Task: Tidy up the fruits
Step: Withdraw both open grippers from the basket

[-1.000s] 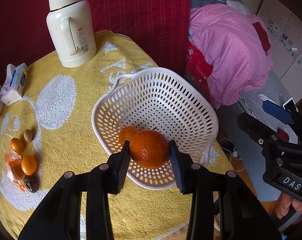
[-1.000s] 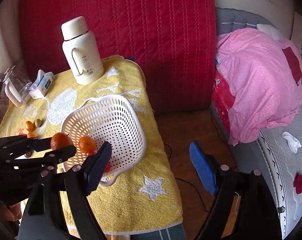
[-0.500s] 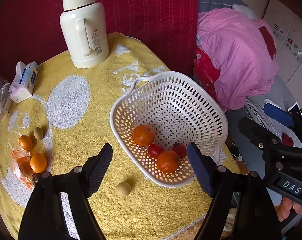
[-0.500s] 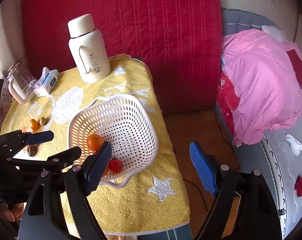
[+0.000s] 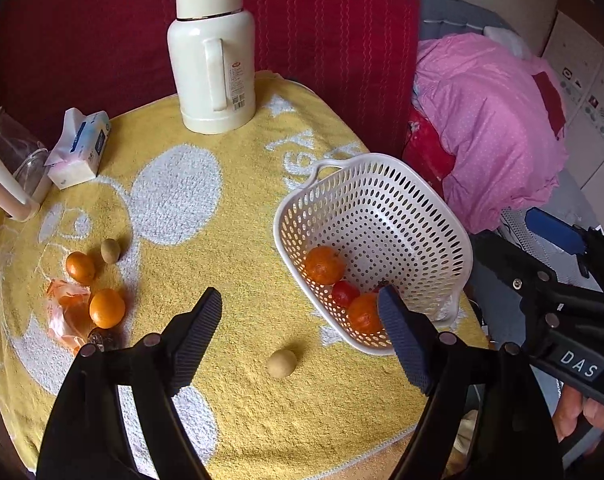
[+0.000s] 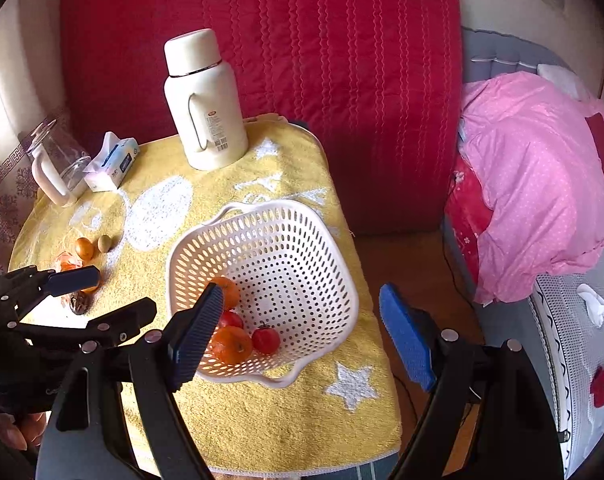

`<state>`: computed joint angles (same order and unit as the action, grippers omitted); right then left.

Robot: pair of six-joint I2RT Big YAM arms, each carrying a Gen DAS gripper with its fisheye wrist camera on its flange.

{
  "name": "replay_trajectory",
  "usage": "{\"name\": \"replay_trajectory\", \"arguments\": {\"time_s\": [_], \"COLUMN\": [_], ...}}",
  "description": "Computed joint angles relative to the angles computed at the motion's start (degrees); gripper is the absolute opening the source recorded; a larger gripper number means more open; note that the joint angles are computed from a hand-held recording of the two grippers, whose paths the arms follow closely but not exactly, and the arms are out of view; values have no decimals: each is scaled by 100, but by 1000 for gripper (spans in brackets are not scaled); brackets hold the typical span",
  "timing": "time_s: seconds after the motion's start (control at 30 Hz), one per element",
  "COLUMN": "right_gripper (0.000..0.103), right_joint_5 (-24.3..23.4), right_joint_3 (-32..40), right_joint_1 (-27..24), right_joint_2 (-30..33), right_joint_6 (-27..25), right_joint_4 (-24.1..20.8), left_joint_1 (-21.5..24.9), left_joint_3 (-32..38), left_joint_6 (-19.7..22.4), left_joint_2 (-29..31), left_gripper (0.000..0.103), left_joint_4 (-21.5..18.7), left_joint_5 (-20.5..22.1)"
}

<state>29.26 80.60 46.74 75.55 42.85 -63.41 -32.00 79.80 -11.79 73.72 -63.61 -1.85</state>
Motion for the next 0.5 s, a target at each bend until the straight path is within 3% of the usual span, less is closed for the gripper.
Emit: {"name": "replay_trajectory", "arguments": {"time_s": [0.5], "right_gripper": [82], "right_joint_5": [-15], "right_joint_3": [655], "right_joint_1": [319], "right_joint_2": [548], "right_joint_6": [-172], "right_joint_4": [-9], "left_joint_1": [525], "left_joint_3": [-344], "left_joint_6": [-7], "left_joint_2": [-547], "left_gripper": [80], "left_joint_4": [-131], "left_joint_5": [4]}}
